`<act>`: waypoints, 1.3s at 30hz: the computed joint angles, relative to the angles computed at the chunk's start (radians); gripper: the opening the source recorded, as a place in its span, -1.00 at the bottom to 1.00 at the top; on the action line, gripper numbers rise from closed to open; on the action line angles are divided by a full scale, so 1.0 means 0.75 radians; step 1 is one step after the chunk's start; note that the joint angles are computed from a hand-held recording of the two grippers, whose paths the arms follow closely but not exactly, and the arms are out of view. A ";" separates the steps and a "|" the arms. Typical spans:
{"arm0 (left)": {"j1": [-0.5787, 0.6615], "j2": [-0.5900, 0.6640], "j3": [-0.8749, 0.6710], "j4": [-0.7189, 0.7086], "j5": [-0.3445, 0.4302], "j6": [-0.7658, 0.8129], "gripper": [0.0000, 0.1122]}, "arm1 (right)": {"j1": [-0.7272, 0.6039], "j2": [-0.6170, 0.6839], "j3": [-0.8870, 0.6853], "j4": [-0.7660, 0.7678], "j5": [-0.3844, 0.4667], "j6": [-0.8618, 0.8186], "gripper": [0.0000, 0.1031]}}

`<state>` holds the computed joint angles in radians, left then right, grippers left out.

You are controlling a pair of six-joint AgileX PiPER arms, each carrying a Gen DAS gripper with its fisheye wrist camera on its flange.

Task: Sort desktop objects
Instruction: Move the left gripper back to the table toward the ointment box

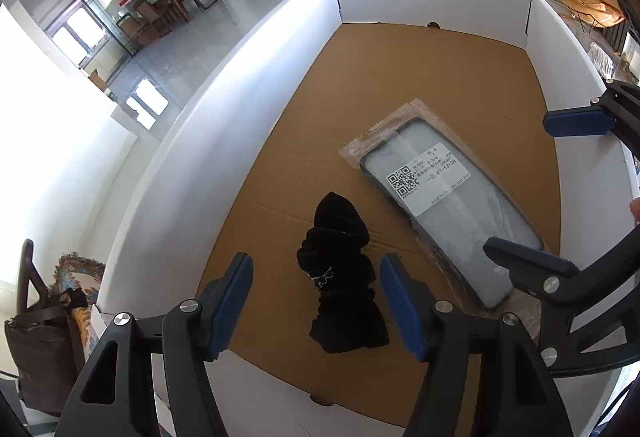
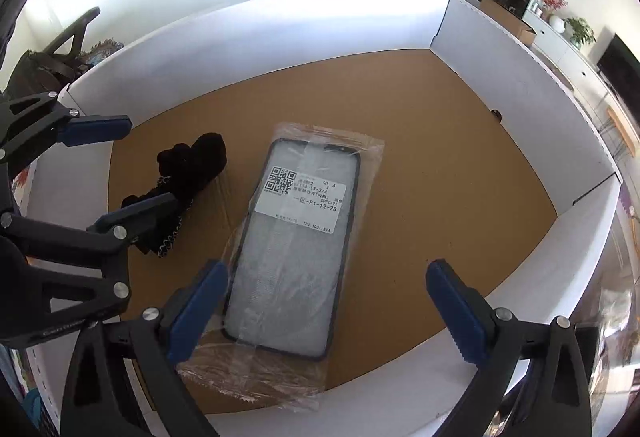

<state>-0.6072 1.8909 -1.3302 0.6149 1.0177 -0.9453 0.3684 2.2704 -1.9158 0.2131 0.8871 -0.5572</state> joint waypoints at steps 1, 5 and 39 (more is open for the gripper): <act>-0.005 0.008 -0.007 0.009 0.010 -0.004 0.16 | 0.008 -0.052 0.067 -0.003 -0.021 0.015 0.94; 0.021 -0.047 0.051 0.015 -0.059 -0.046 0.16 | -0.001 -0.156 0.222 0.076 -0.117 -0.024 0.92; -0.515 0.876 -1.376 -0.011 0.249 0.021 0.82 | -1.791 -0.746 1.631 1.461 -0.316 -1.965 1.00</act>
